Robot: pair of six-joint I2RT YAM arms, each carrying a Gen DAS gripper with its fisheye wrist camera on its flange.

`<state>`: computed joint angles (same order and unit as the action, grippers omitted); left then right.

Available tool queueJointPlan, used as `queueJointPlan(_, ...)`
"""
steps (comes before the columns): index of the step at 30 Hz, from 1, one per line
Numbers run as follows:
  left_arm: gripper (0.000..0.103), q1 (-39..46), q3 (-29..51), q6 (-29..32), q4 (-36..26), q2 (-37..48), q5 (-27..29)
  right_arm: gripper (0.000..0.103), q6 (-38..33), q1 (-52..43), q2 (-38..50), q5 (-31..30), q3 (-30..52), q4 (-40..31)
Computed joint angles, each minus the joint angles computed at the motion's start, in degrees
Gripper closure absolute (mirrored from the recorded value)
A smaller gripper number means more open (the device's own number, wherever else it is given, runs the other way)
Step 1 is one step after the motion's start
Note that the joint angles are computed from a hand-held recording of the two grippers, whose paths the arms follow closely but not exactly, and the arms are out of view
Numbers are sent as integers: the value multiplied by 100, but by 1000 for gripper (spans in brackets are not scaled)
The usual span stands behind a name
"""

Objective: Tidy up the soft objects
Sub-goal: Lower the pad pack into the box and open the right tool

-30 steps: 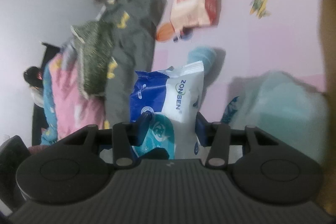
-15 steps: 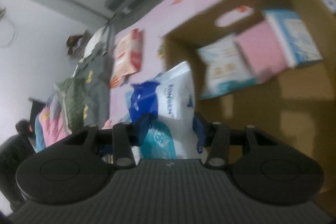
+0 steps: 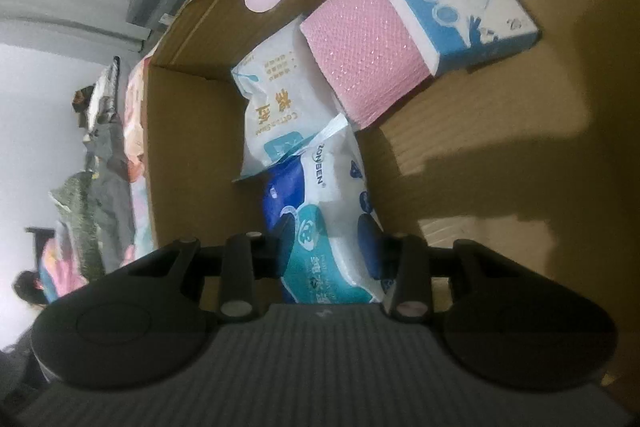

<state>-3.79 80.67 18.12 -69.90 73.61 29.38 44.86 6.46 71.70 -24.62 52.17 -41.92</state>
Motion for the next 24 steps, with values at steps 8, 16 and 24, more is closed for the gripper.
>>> queueJointPlan(8, 33, 1655, -113, 939, -418, -224, 339, 72, 260, 512, 463, -61, 62, 470)
queueJointPlan(16, 29, 3665, -20, 2240, -811, -243, 1012, 69, 454, 372, 129, 140, 110, 153)
queueJointPlan(24, 27, 5618, 194, 3207, -996, 380, 1325, 56, 509, 991, -399, 904, 1054, -762)
